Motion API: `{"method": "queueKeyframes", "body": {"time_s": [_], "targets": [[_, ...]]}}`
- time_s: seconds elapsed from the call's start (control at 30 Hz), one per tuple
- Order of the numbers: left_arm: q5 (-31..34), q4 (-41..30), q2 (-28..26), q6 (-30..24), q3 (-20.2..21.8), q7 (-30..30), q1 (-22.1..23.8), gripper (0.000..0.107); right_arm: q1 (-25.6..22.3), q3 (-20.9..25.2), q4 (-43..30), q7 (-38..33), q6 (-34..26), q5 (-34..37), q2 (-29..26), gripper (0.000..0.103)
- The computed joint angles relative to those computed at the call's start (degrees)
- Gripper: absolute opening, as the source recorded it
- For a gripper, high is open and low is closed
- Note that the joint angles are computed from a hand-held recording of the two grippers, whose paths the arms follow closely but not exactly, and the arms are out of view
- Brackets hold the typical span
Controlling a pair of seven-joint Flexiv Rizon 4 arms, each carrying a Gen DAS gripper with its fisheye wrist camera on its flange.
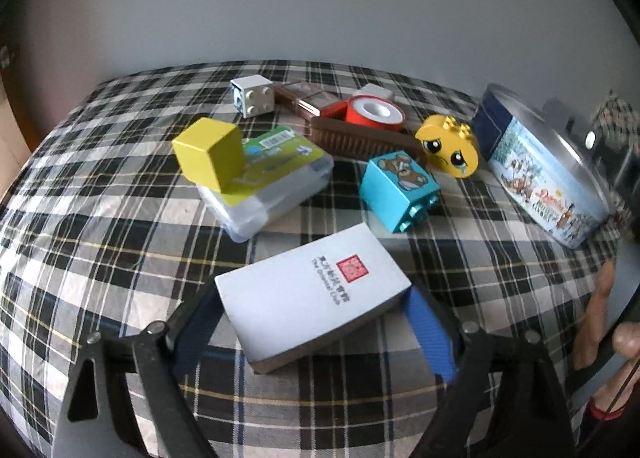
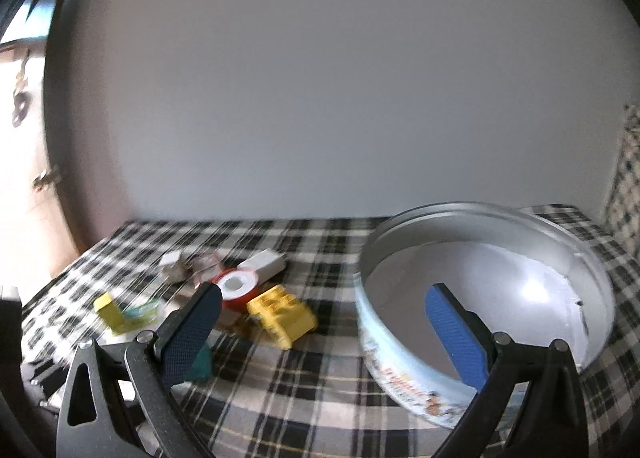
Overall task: Organize rigid objects
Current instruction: 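Lift the booklet with the left tool while the right tool grasps the teal bear block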
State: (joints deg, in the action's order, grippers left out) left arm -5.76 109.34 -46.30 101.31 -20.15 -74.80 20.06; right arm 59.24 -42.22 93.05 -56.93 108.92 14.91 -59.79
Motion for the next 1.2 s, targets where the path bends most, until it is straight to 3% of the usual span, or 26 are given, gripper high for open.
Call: {"method": "queueKeyframes", "body": {"time_s": [0.1, 0.17, 0.27, 0.4, 0.47, 0.53, 0.63, 0.67, 0.7, 0.77, 0.83, 0.93, 1.13, 1.2], "targets": [[1.60, 1.87, -1.17, 2.48, -6.01, -0.91, 6.28, 0.088, -4.00, 6.46, -0.88, -3.08, -0.06, -5.07, 2.30, 0.102], [2.52, 1.85, -1.53, 3.75, -6.07, -1.94, 6.60, 0.088, -5.66, 9.21, -1.56, -4.77, -0.69, -7.26, 2.94, 0.102], [3.50, 2.70, -0.19, 7.25, -1.87, -3.78, 4.26, 0.088, -9.39, 14.85, -3.19, -7.44, -1.59, -11.59, 3.85, 0.102], [4.65, 3.27, 1.15, 11.21, 3.31, -6.50, 1.80, 0.088, -17.67, 27.22, -7.18, -10.50, -7.45, -21.09, 5.14, 0.101], [4.77, 3.15, 1.57, 11.51, 4.89, -7.84, 1.12, 0.088, -18.52, 28.43, -10.16, -10.18, -10.99, -24.13, 3.87, 0.098], [5.21, 3.32, 2.00, 11.45, 5.19, -9.17, 1.48, 0.088, -20.13, 31.04, -13.94, -9.58, -16.63, -27.54, 2.63, 0.088], [5.09, 3.38, 2.55, 11.64, 6.98, -10.47, 0.38, 0.088, -25.28, 40.03, -19.86, -11.42, -28.19, -31.74, 0.99, 0.063], [4.98, 3.37, 2.65, 11.78, 7.55, -10.81, -0.13, 0.088, -26.58, 42.08, -20.63, -11.89, -30.53, -32.32, 0.92, 0.043], [4.97, 3.21, 2.70, 11.81, 7.74, -11.15, -0.36, 0.088, -27.01, 42.59, -20.62, -11.35, -30.41, -32.47, 0.90, 0.034], [5.17, 3.14, 2.84, 12.40, 7.94, -11.85, -0.76, 0.088, -27.32, 42.19, -18.72, -10.35, -27.20, -32.83, 1.58, 0.034], [5.30, 2.72, 2.85, 13.36, 8.15, -12.59, -1.56, 0.088, -25.04, 37.46, -14.93, -7.23, -21.75, -33.37, 2.95, 0.034], [5.82, 1.36, 2.81, 14.01, 8.15, -13.18, -3.00, 0.088, -25.27, 35.57, -10.23, -5.58, -13.65, -32.48, 5.47, 0.034], [5.38, -3.38, 1.68, 14.78, 9.06, -12.54, -8.24, 0.088, -20.78, 26.18, -2.43, -5.18, 2.22, -21.28, 8.37, 0.034], [5.41, -5.33, 0.89, 14.67, 8.66, -12.30, -9.44, 0.088, -18.16, 22.05, -0.72, -6.70, 4.64, -16.03, 8.60, 0.034]]}}
